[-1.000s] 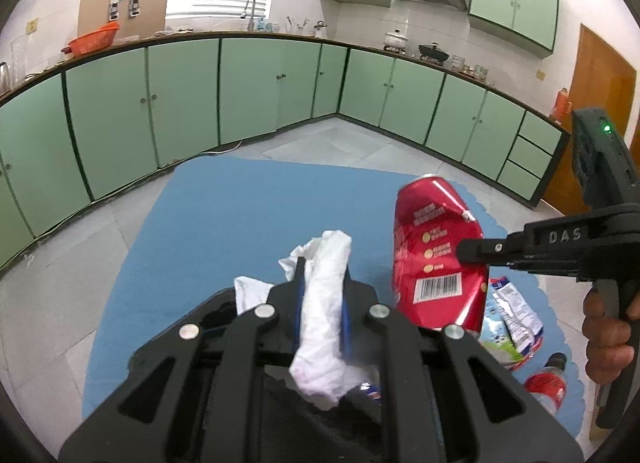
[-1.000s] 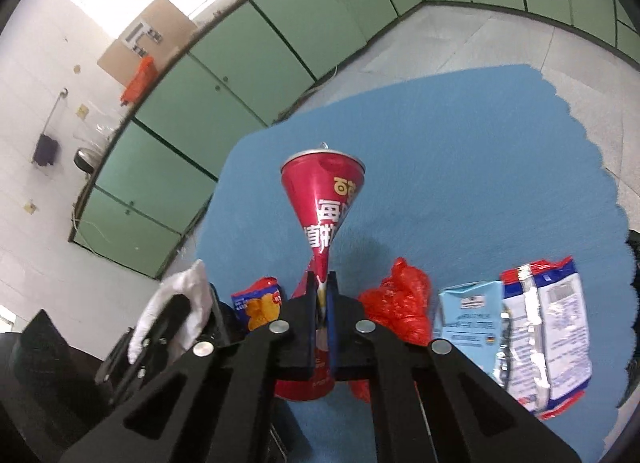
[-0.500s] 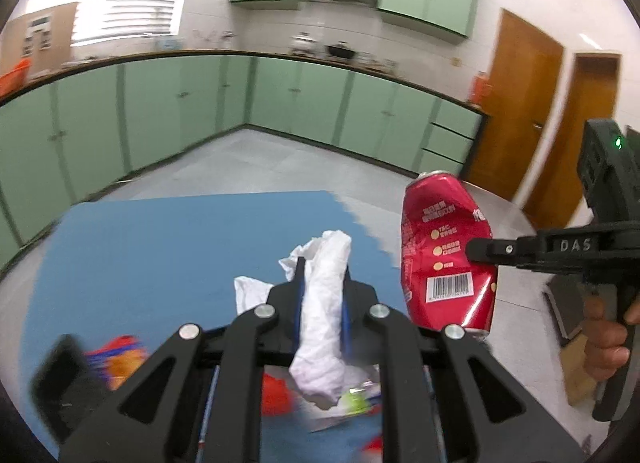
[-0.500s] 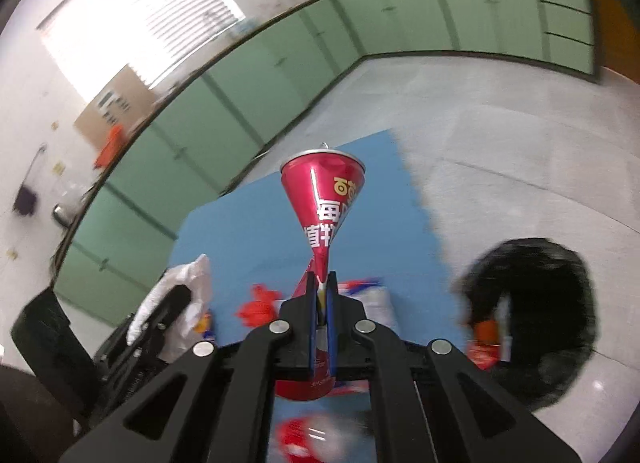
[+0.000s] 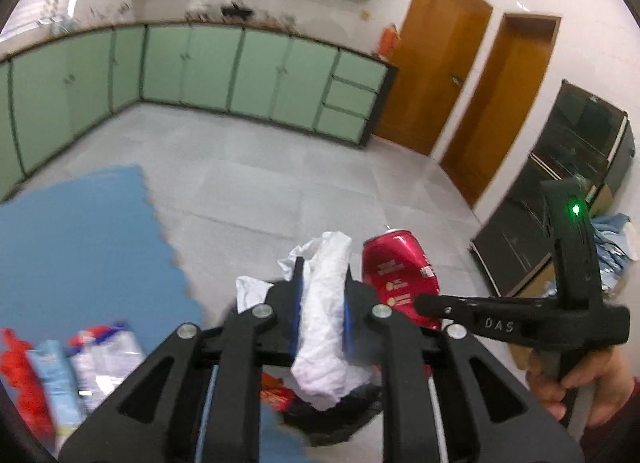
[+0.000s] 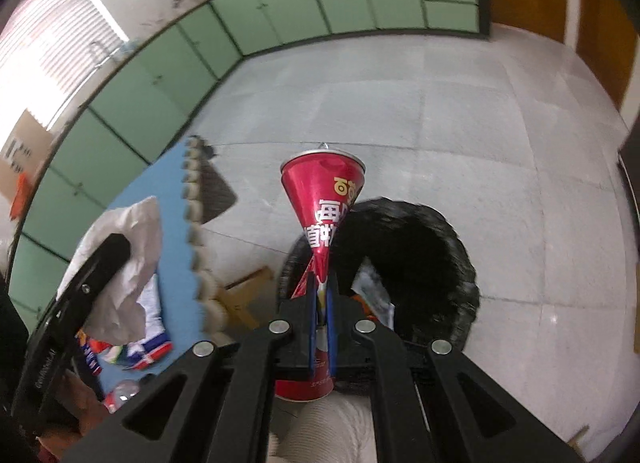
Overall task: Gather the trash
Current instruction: 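Carry the red can and tissue over the black bin and open both grippers, then return the right gripper to the table and grasp the white-and-blue chip bag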
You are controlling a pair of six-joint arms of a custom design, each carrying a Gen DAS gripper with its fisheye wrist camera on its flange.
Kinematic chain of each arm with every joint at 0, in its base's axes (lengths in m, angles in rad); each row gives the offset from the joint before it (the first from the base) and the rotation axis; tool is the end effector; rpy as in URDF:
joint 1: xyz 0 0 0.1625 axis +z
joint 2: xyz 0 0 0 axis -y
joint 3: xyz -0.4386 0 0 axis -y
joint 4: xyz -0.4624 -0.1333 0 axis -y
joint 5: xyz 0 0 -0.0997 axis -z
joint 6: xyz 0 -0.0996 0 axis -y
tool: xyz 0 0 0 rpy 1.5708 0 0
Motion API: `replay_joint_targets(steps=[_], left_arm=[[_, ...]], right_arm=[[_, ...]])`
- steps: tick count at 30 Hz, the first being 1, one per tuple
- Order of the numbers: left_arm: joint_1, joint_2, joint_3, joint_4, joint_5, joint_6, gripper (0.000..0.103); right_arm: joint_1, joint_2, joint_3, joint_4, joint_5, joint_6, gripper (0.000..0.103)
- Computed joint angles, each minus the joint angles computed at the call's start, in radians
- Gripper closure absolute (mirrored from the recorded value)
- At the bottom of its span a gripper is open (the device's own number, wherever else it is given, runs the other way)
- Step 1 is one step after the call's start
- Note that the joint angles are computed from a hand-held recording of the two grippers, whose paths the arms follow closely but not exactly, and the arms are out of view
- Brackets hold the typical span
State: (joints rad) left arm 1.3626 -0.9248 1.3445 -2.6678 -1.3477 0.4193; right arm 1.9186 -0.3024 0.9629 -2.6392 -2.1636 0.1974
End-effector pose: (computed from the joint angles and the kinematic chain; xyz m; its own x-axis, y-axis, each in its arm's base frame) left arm -0.0185 -0.8392 0.3111 -0.8321 0.3706 -0.4126 0.5472 0.6696 -0.5022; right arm 0.3825 -0.8273 -0.0268 -0.9000 0.0964 0.4251 -0.1391 0.8608 -0.4896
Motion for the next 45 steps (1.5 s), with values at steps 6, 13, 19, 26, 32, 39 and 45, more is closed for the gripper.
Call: replay_joint_targets(steps=[6,13,19,26,32,39,45], left_arm=[[-0.003,0.057,-0.04,0.043,-0.004,0.018,0.052],[-0.003,0.017,0.009,-0.014,0.018,0.039,0.046],[0.004,-0.035,0.048,-0.056,0.068,0.034,0.046],[0.011,-0.07,0.078,-0.126,0.159,0.053,0.046],[0.015,-0.076,0.072,-0.119,0.193,0.056,0.046],[0.016,-0.118,0.1,-0.131,0.194,0.053,0.044],[0.025,-0.18,0.136,-0.163,0.21,0.066,0.041]], right_arm=[[-0.05,-0.05,0.089,-0.048,-0.008,0.031,0.099],[-0.078,-0.049,0.113,-0.058,-0.004,0.032,0.099],[-0.095,-0.01,0.082,-0.025,-0.014,0.057,0.098],[-0.082,0.034,0.033,-0.011,-0.087,0.04,0.071],[-0.041,0.039,0.018,-0.033,-0.12,-0.004,0.061],[0.038,0.047,-0.006,-0.063,-0.163,-0.066,0.045],[0.1,0.1,-0.09,-0.036,-0.179,-0.114,0.041]])
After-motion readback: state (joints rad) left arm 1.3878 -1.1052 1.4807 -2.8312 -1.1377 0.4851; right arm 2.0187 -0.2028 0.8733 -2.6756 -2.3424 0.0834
